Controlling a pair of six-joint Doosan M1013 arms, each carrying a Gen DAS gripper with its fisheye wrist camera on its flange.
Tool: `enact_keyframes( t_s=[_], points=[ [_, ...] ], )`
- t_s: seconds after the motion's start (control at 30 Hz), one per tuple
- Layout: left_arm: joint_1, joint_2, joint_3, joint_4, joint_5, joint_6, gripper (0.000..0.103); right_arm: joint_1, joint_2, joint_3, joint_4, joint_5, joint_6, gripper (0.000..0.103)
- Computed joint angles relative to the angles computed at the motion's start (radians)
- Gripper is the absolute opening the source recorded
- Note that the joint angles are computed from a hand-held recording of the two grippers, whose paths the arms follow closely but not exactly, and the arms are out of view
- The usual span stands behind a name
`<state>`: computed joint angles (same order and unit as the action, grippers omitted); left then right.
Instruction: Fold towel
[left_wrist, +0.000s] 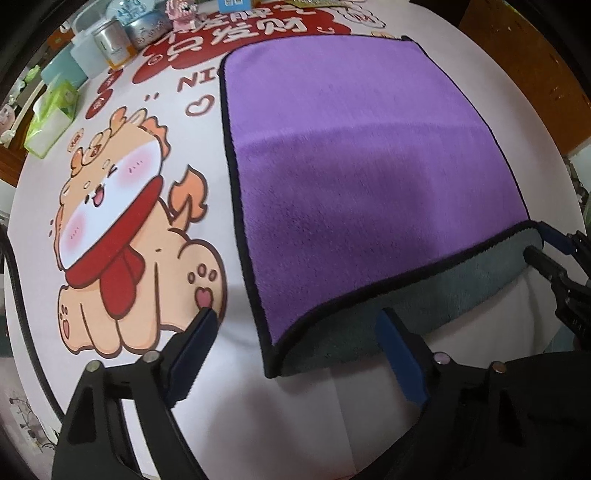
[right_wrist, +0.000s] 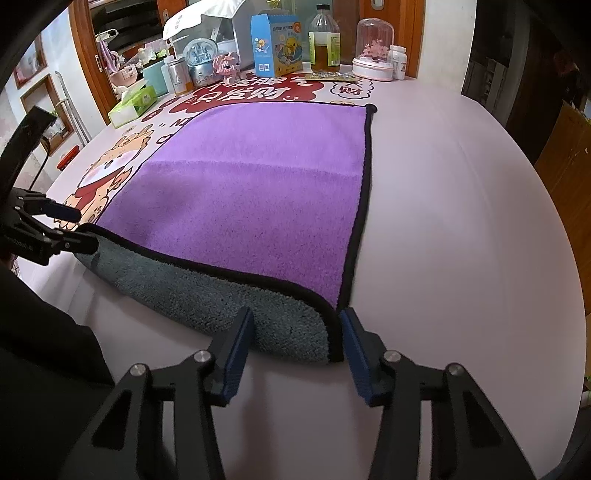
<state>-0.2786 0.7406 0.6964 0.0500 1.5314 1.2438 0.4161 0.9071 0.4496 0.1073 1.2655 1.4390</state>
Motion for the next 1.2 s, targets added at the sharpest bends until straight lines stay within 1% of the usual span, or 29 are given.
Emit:
enact_keyframes(
  t_s=[0.03, 0.13, 0.2, 0.23, 0.3, 0.43, 0.5, 0.53, 0.57, 0.6, 0.77, 0.93, 1.0, 1.07, 1.2],
  points=[
    [-0.001, 0.001, 0.000, -0.002, 0.000, 0.000, 0.080, 0.000, -0.002, 0.004, -0.002, -0.002, 0.001, 0.044],
    [0.000, 0.002, 0.002, -0.011, 0.000, -0.001, 0.071, 0.000, -0.009, 0.019, -0.009, -0.012, 0.007, 0.039],
    [0.001, 0.000, 0.006, -0.019, -0.004, -0.001, 0.061, 0.000, -0.015, 0.029, -0.014, -0.019, 0.010, 0.037],
    [0.001, -0.002, 0.011, -0.022, -0.007, -0.001, 0.058, 0.000, -0.016, 0.031, -0.015, -0.020, 0.011, 0.035],
    [0.004, -0.006, 0.015, -0.037, -0.009, 0.001, 0.044, 0.000, -0.017, 0.032, -0.017, -0.022, 0.011, 0.033],
    [0.007, -0.010, 0.020, -0.047, -0.014, 0.002, 0.032, -0.001, -0.023, 0.040, -0.017, -0.027, 0.010, 0.029],
    [0.009, -0.014, 0.027, -0.052, -0.017, -0.002, 0.022, 0.000, -0.025, 0.044, -0.021, -0.030, 0.012, 0.026],
    [0.011, -0.019, 0.035, -0.058, -0.023, -0.004, 0.020, -0.001, -0.027, 0.048, -0.021, -0.032, 0.013, 0.024],
    [0.012, -0.021, 0.037, -0.063, -0.024, -0.006, 0.014, -0.001, -0.029, 0.051, -0.023, -0.034, 0.013, 0.024],
    [0.013, -0.027, 0.046, -0.068, -0.027, -0.007, 0.012, -0.001, -0.031, 0.054, -0.023, -0.036, 0.013, 0.022],
    [0.010, -0.055, 0.094, -0.071, -0.052, -0.017, 0.009, -0.001, -0.036, 0.062, -0.025, -0.040, 0.012, 0.017],
    [0.003, -0.060, 0.104, -0.059, -0.058, -0.018, 0.007, -0.003, -0.040, 0.069, -0.026, -0.041, 0.014, 0.007],
    [0.002, -0.063, 0.108, -0.055, -0.060, -0.023, 0.007, -0.004, -0.043, 0.074, -0.023, -0.043, 0.015, 0.005],
    [-0.001, -0.048, 0.085, -0.053, -0.051, -0.038, 0.007, -0.004, -0.042, 0.073, -0.022, -0.041, 0.013, 0.005],
    [-0.001, -0.055, 0.096, -0.054, -0.063, -0.050, 0.007, -0.004, -0.044, 0.077, -0.025, -0.044, 0.011, 0.005]
  ],
)
